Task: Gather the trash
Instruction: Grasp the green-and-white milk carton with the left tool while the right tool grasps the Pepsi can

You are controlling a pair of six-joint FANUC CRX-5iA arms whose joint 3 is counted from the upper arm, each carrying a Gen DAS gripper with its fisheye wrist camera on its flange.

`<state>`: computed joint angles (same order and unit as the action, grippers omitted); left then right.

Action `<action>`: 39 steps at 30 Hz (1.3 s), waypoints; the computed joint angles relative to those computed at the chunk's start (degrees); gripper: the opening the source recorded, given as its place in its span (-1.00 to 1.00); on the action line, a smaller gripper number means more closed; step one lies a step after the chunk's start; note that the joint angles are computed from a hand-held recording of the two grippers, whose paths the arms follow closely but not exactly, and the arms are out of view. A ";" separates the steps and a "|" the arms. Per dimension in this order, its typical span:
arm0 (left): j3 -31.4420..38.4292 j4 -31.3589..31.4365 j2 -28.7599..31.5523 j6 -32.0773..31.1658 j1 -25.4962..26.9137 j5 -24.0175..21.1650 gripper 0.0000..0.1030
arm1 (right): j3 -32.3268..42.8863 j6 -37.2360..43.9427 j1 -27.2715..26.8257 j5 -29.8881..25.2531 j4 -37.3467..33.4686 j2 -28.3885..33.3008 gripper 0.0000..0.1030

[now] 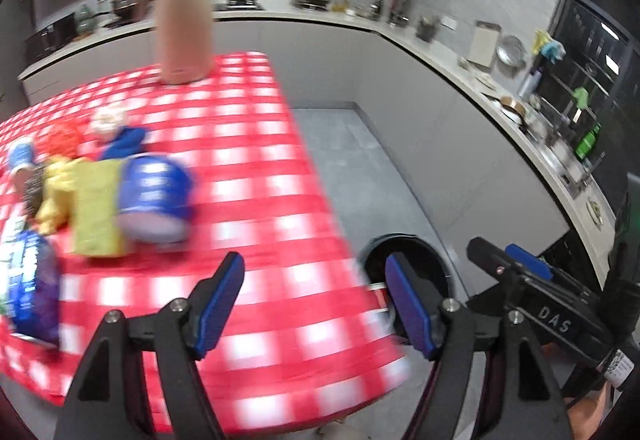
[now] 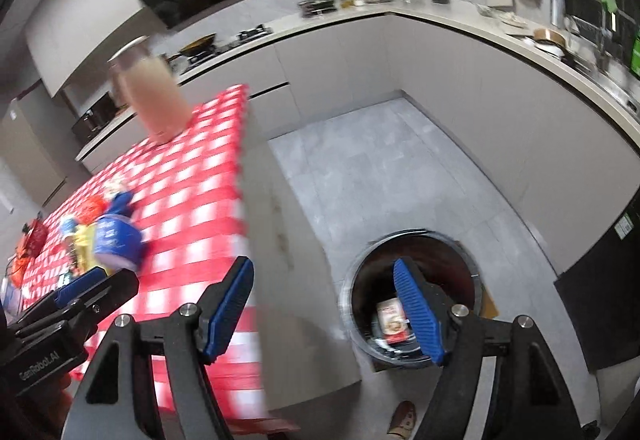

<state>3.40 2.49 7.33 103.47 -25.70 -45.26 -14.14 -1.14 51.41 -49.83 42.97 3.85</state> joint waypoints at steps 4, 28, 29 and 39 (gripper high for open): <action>-6.21 0.44 -5.23 -2.01 4.77 0.95 0.45 | 6.17 -1.26 3.96 -1.44 1.21 5.19 0.45; -19.15 -3.42 -18.23 -3.70 25.63 -0.54 0.45 | 41.43 15.59 11.85 -1.27 -6.62 31.10 0.46; -19.27 -3.41 -18.25 -3.60 25.98 -0.73 0.45 | 42.30 16.47 11.88 -1.13 -7.39 31.68 0.45; -23.78 6.27 -17.01 -18.30 31.68 3.29 0.45 | 53.46 17.60 13.14 -6.63 -8.79 39.25 0.46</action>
<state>-20.38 8.76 -9.68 85.16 5.98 -41.97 39.32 16.46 64.55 -56.46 34.18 43.09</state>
